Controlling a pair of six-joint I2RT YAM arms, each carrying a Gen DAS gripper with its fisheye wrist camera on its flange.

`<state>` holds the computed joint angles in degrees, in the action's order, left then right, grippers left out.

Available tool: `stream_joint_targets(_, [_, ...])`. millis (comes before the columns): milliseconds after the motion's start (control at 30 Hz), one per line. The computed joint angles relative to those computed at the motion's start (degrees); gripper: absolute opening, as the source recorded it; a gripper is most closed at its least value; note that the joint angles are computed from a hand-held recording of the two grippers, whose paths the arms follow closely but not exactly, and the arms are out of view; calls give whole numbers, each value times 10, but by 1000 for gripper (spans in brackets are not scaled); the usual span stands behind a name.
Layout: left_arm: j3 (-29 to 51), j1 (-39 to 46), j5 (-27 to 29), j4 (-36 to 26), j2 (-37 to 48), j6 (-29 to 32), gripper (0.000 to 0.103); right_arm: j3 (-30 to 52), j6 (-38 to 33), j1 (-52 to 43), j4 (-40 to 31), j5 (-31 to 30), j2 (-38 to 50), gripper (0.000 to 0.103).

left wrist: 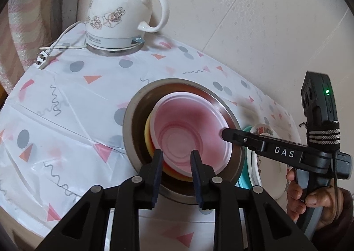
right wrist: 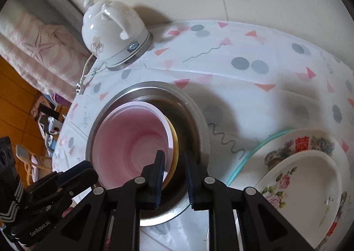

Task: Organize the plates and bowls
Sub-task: 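Press the pink-and-red bowl down and open the right gripper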

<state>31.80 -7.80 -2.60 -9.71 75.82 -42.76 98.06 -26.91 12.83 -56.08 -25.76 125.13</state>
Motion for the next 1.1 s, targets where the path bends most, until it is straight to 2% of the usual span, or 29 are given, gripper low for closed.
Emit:
stream_joint_targets(533, [1, 9, 4, 15, 22, 8, 31, -11, -24, 17, 30, 36, -5, 17])
stream_joint_targets(1100, [-6, 1, 6, 7, 7, 15, 32, -32, 5, 1, 32, 14, -31, 17])
